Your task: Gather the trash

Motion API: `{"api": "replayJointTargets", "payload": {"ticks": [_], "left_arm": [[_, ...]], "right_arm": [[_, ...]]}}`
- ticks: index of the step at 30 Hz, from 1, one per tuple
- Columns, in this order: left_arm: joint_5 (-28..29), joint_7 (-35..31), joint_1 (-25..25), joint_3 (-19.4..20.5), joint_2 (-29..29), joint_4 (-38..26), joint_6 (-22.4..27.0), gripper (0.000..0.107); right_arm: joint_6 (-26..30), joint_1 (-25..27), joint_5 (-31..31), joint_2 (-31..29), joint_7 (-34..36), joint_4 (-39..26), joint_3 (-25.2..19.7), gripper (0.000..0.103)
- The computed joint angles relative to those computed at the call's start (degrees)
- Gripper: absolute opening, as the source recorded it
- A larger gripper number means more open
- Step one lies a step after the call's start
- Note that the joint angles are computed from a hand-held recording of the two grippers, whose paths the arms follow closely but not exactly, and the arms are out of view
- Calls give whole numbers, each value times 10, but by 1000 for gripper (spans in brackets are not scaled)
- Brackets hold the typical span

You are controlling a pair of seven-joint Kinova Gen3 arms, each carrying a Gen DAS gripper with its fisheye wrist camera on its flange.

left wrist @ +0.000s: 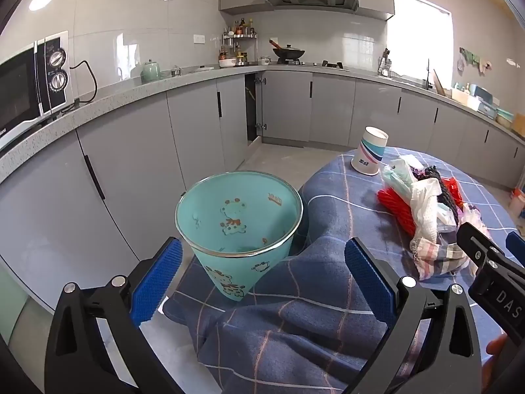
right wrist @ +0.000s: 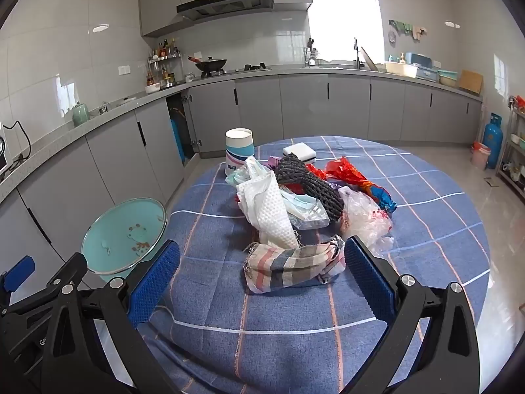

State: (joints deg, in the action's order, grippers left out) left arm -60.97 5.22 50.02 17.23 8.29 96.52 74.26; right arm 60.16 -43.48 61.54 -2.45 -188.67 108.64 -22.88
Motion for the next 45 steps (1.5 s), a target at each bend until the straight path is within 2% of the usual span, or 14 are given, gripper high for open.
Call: {"api": "replayJointTargets", "payload": {"ticks": [15,45], "left_arm": [[-15,11,10,4,2,0,4,97],[-9,11,3,5,-4,7,-2,97]], "right_arm": [[-3,2,-3,2,0,-1,2,99],[-6,4,0,-6,-6,4,-2,99]]}}
